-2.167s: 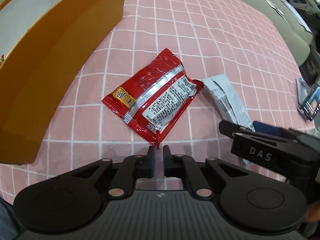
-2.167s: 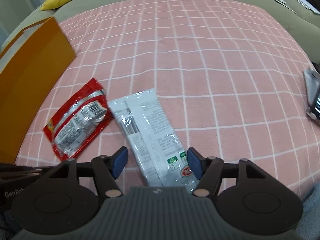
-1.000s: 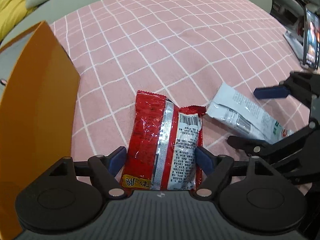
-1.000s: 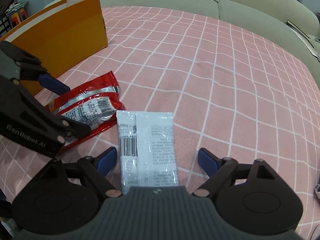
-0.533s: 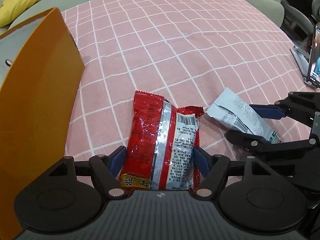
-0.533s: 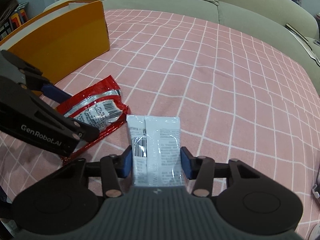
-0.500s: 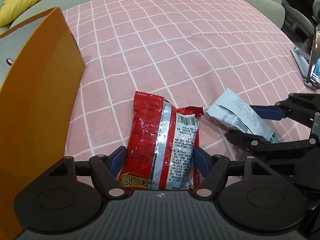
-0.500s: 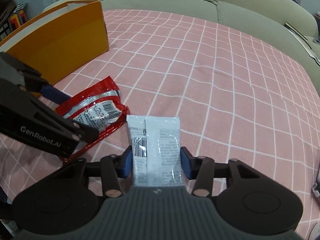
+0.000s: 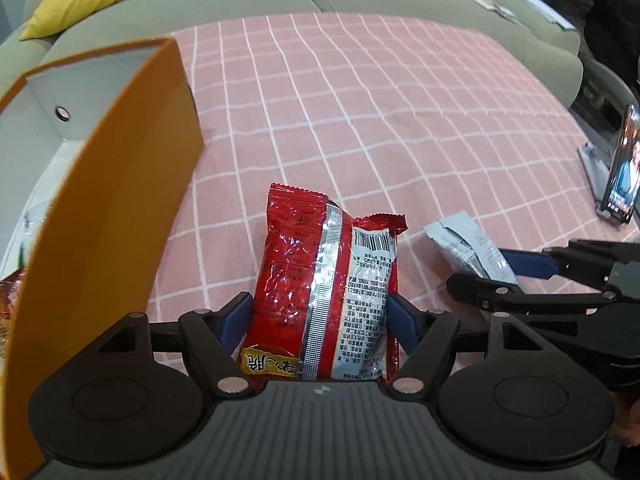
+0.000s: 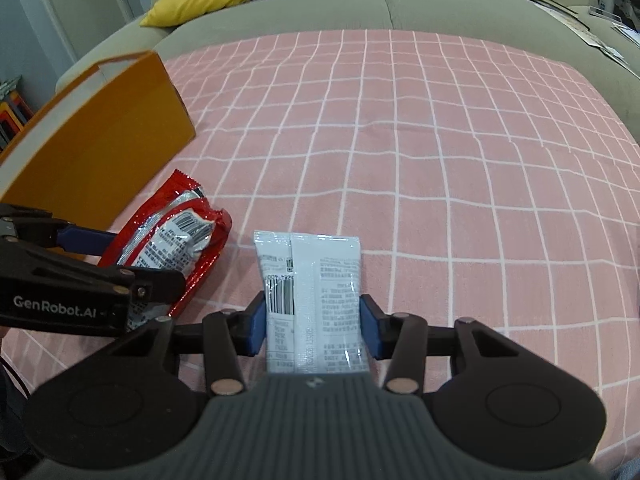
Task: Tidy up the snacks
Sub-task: 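Carry the red packet and white packet over the shoebox with both tools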
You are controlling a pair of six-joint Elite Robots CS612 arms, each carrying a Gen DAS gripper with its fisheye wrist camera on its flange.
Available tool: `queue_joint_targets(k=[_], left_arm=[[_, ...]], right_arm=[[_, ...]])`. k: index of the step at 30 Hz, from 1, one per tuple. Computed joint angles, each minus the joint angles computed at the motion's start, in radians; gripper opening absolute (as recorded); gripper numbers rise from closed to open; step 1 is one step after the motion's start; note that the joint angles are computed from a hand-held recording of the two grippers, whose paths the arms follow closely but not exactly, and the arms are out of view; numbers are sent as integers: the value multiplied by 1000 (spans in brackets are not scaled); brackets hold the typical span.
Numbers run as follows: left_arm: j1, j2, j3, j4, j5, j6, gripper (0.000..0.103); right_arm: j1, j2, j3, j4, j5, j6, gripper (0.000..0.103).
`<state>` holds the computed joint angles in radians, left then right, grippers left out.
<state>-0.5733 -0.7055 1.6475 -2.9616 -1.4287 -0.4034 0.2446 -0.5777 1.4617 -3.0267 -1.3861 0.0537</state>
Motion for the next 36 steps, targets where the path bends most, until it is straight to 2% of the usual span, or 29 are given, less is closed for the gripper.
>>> queue_joint_targets(k=[6, 18, 28, 36], left_arm=[[-4, -39, 45, -52, 30, -22, 83], [2, -126, 119, -112, 89, -5, 83], [41, -176, 159, -149, 151, 19, 83], [88, -179, 149, -138, 158, 79, 83]], right_arm=[[2, -24, 29, -52, 10, 38, 44], [24, -59, 34, -121, 53, 17, 44], [58, -55, -40, -121, 90, -55, 44], [92, -13, -164, -55, 126, -131, 44]])
